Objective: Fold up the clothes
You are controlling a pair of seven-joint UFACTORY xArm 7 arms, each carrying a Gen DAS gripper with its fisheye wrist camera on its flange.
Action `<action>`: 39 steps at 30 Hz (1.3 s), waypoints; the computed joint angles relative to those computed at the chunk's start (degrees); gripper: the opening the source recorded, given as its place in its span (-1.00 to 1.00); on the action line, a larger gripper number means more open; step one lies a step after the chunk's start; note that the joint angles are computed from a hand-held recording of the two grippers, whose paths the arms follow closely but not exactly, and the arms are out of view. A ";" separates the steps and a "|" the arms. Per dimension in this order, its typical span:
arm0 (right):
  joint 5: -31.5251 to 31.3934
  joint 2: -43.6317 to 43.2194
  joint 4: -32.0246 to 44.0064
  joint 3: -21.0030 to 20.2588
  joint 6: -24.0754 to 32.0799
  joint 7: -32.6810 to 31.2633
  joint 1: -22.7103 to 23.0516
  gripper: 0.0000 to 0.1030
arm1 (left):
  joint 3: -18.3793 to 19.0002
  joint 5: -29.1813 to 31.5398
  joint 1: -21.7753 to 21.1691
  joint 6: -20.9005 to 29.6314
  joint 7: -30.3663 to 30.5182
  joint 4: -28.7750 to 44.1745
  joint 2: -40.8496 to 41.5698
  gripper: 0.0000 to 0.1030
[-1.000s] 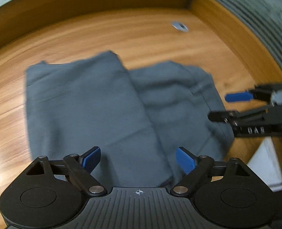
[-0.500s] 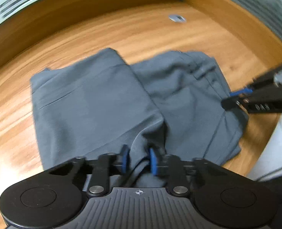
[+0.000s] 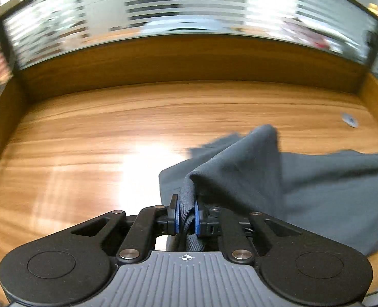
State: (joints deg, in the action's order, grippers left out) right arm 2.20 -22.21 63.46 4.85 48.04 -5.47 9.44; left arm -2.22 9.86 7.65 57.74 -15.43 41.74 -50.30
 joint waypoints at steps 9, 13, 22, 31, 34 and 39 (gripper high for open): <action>-0.54 2.38 3.85 -1.47 1.59 1.41 -2.33 -0.85 | 1.74 1.74 2.28 5.69 -0.28 0.19 0.35 -0.67; 1.10 4.04 6.11 -2.47 6.97 -1.47 -2.03 -0.85 | 4.29 -0.56 -2.40 4.09 8.03 -1.39 -3.41 -0.34; 2.57 0.96 2.62 -3.84 13.68 -14.00 -1.59 -0.56 | 7.78 -10.97 -12.30 7.97 28.10 -3.90 -6.47 -0.03; -0.07 -5.28 -4.93 -4.73 16.90 -33.42 -1.14 0.02 | 6.23 -15.63 -16.51 9.58 42.07 -5.84 -2.17 0.11; -2.33 -6.66 -7.70 -4.17 15.15 -38.41 -1.20 0.06 | 5.02 -17.13 -17.10 9.13 43.87 -6.68 -1.55 0.19; -6.21 -9.16 -13.25 -3.17 9.43 -46.77 -0.49 0.10 | 1.54 -16.31 -16.34 6.90 42.71 -9.52 -1.79 0.19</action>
State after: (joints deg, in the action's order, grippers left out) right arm -4.01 -31.37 50.21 1.68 57.47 -52.24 8.94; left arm -0.67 -6.45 -8.70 64.64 27.27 32.22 -52.09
